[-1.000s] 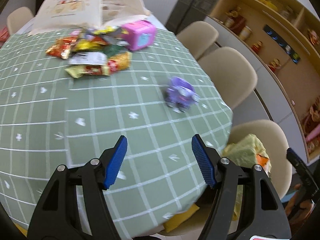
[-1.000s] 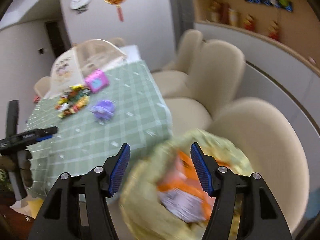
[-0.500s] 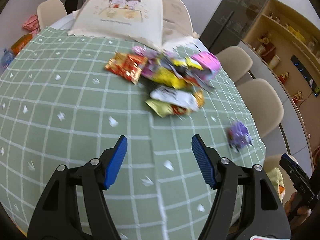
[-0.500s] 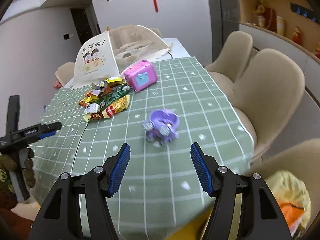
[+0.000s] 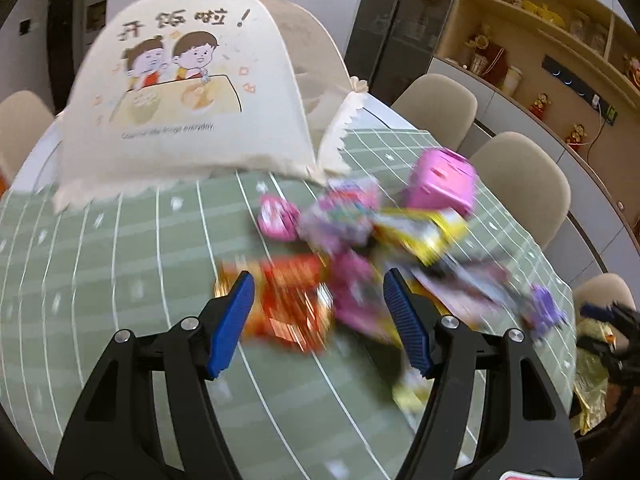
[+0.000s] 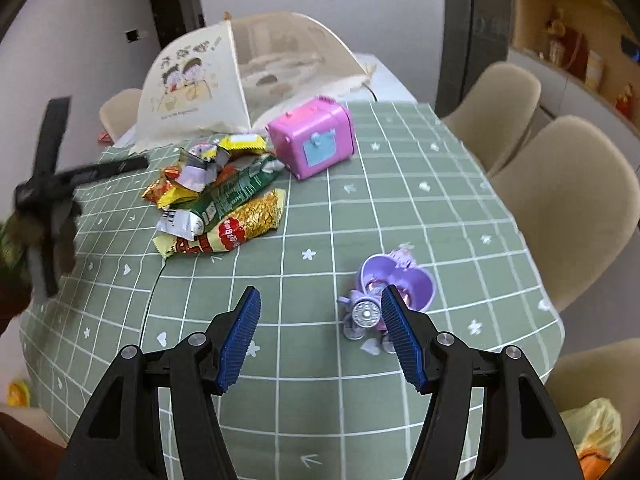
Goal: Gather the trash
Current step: 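Return both tools to the candy pile and grasp a pink candy stick with the left tool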
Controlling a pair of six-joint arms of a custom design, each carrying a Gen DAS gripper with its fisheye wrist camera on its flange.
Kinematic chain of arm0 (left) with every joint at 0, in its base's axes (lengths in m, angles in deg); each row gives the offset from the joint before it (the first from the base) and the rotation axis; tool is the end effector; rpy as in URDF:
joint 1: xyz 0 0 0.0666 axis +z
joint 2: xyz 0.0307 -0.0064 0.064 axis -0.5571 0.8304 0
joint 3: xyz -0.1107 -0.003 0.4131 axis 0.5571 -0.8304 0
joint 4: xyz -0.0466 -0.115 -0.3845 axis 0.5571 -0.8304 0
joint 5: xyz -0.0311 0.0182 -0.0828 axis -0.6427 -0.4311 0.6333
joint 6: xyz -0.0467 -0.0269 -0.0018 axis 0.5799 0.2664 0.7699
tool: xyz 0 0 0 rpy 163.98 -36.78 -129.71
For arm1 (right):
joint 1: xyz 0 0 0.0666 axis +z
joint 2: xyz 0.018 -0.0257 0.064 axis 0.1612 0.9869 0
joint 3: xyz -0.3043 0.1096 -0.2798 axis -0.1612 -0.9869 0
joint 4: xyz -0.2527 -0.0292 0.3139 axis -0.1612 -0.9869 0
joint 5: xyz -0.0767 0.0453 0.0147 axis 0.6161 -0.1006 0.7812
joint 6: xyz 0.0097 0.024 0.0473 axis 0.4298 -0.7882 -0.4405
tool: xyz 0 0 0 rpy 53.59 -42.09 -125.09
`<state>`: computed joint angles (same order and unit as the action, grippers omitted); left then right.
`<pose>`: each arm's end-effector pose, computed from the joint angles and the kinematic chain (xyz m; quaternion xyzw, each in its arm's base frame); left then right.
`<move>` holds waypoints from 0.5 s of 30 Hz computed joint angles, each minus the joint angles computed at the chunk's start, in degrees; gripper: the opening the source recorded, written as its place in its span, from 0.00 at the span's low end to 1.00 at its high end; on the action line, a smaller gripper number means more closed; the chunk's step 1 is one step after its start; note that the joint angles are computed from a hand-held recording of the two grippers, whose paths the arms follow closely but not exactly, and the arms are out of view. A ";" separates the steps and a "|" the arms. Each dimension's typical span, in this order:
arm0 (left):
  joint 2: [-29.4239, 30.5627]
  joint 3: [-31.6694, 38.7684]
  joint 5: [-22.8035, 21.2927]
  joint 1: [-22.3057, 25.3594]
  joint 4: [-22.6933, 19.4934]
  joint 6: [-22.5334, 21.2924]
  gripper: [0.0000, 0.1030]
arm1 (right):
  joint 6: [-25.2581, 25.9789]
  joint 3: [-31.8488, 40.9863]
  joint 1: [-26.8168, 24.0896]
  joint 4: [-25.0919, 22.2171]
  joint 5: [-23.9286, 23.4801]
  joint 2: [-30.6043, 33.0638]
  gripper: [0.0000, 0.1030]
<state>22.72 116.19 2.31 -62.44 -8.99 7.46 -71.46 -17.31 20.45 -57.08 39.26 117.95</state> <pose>0.4951 -0.2676 0.3911 0.0522 0.9214 -0.1340 0.3610 0.3794 0.0781 0.4068 -0.1067 0.9354 0.0811 0.3272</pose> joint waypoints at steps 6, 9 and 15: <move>10.30 10.38 8.23 6.48 -3.32 2.82 0.62 | -3.80 1.58 2.22 -1.63 5.67 2.55 0.58; 14.43 14.99 12.07 7.49 -5.89 5.68 0.61 | -4.60 2.24 3.03 -2.46 8.15 3.41 0.58; 15.32 15.34 13.22 6.05 -8.66 6.76 0.26 | -5.73 3.59 4.02 -3.76 8.63 4.87 0.58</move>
